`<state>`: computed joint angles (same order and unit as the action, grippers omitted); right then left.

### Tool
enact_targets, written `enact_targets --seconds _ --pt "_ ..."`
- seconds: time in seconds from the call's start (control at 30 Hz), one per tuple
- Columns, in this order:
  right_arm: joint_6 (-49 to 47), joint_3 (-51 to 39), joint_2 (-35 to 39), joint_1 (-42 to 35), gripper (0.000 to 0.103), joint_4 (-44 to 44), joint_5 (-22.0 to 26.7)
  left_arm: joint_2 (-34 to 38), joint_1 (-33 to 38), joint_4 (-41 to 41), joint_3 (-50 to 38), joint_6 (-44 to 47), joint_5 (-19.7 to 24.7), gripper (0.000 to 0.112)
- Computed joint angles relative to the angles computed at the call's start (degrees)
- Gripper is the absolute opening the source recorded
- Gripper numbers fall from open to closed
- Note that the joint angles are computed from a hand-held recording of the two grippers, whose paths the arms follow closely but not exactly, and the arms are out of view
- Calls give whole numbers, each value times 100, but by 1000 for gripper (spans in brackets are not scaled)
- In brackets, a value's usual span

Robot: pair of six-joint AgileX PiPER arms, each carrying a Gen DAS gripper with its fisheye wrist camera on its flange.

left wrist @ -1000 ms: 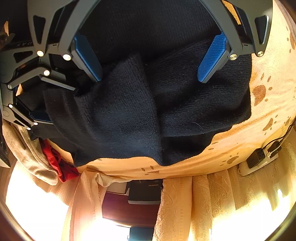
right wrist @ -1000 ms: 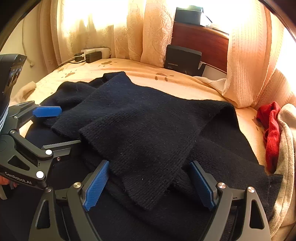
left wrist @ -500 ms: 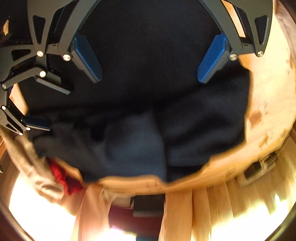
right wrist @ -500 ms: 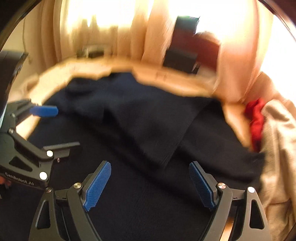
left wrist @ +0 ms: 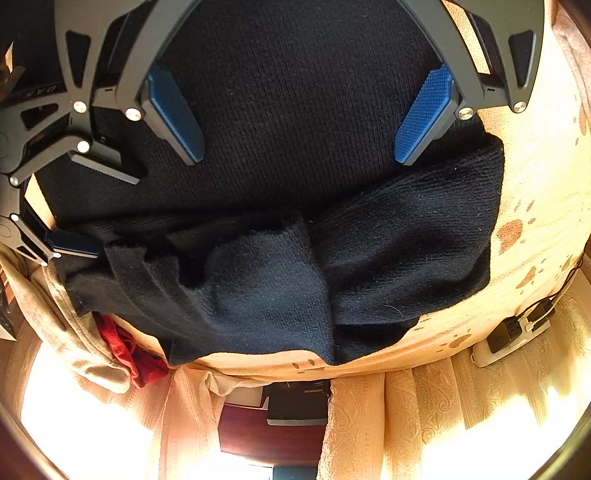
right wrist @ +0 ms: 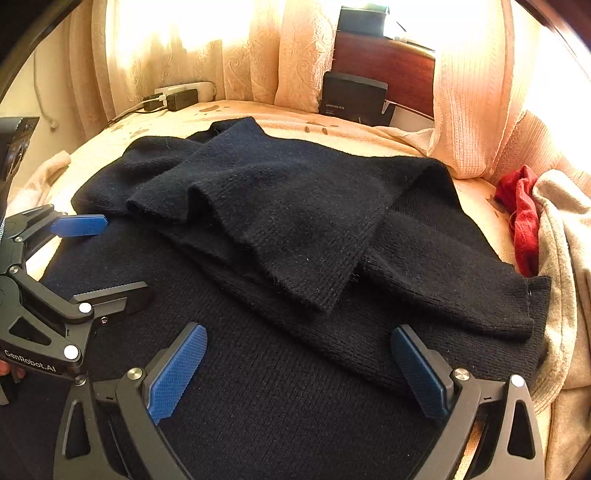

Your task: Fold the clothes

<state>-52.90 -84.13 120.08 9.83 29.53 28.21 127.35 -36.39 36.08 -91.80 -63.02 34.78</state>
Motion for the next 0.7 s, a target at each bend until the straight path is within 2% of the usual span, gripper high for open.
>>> enact_targets --seconds 0.1,0.17,0.23,0.43,0.6,0.67,0.7 --pt "13 70 -56 2 102 2 -43 -122 21 -167 109 89 -52 103" --pt "-32 208 -173 -29 102 128 -78 -425 18 -106 564 -81 -429 103" --pt "-626 570 -464 -188 102 860 -29 -745 -53 203 1014 -470 -613 103" --pt "-2656 2063 -1750 -773 102 2527 51 -1620 -535 1308 2172 -1766 -703 103" --pt "-4253 3204 -2725 -1514 102 3398 535 -2030 -1077 1808 2858 -2572 -646 103" --pt "-4651 3540 -2926 -1737 102 3513 779 -1993 -1251 1761 2916 -2613 -693 103" --pt "-4716 3618 -2905 -1709 102 3492 746 -1946 -1321 1676 2901 -2553 -721 103"
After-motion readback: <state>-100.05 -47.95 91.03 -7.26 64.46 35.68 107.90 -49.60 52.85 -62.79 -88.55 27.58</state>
